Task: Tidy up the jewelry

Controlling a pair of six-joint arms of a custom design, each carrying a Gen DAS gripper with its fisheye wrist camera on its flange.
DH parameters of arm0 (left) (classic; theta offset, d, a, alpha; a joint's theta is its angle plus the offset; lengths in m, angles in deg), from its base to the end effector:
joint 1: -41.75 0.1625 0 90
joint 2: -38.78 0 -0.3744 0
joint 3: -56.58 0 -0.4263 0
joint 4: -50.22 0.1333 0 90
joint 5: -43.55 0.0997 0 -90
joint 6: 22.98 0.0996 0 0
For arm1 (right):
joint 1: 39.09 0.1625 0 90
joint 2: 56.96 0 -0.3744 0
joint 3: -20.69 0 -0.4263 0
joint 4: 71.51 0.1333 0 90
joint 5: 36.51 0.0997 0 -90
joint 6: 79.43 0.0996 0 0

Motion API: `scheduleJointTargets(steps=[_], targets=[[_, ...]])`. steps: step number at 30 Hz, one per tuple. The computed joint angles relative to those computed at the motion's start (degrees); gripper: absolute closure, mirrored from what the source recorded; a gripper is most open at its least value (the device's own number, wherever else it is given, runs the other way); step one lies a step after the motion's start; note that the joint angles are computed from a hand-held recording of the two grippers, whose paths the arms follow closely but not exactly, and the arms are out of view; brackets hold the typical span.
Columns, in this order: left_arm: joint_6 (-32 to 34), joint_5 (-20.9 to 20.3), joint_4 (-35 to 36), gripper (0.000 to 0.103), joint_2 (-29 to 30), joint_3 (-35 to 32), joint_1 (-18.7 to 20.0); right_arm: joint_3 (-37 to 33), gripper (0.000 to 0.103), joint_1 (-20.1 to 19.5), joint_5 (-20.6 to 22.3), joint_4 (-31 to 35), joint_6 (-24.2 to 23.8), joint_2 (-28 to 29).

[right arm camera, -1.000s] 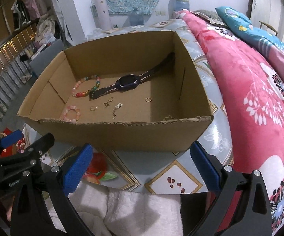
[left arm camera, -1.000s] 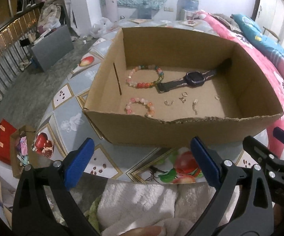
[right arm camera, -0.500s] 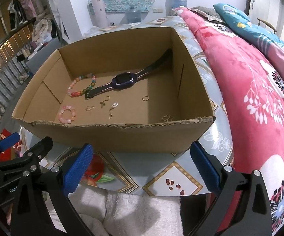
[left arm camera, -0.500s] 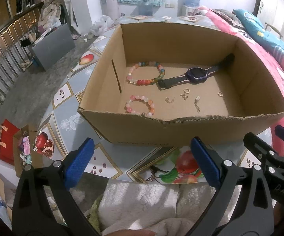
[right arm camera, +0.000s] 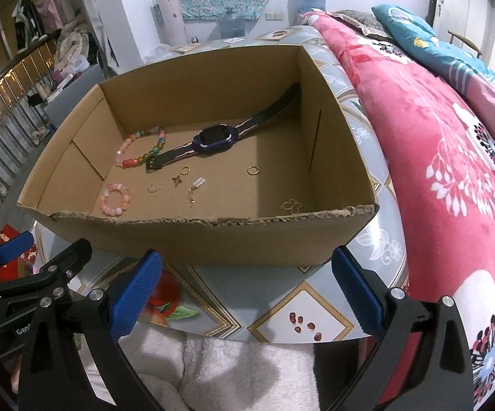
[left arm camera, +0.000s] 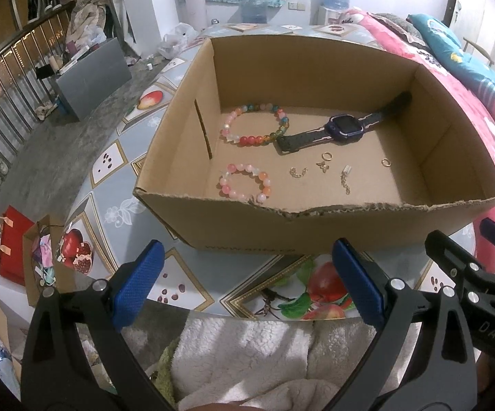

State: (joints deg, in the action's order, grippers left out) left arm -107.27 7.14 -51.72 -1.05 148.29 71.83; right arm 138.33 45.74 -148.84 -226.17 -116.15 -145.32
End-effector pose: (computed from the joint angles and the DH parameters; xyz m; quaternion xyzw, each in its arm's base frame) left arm -0.4028 -0.4800 -0.0424 -0.0266 0.8525 -0.3095 0.4203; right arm 0.0485 -0.5237 0.3109 0.1975 -0.9155 0.2125 0.2789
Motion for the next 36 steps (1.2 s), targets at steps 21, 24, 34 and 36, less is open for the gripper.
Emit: scheduleJointTargets(steps=[21,24,34,36], targets=[[-0.3,-0.4,-0.3,0.008,-0.5,0.7,0.0,0.0,0.006,0.2,-0.3,-0.2,-0.1,0.0],[-0.2,-0.6,-0.5,0.008,-0.5,0.7,0.0,0.0,0.006,0.3,-0.5,-0.2,-0.1,0.1],[0.5,-2.4,0.3,0.008,-0.4,-0.1,1.0,-0.6,0.006,0.2,-1.1,0.9,0.4,1.1],[0.6,-2.7,0.7,0.008,-0.3,-0.4,1.1,-0.8,0.006,0.3,-1.3,1.2,0.6,1.3]])
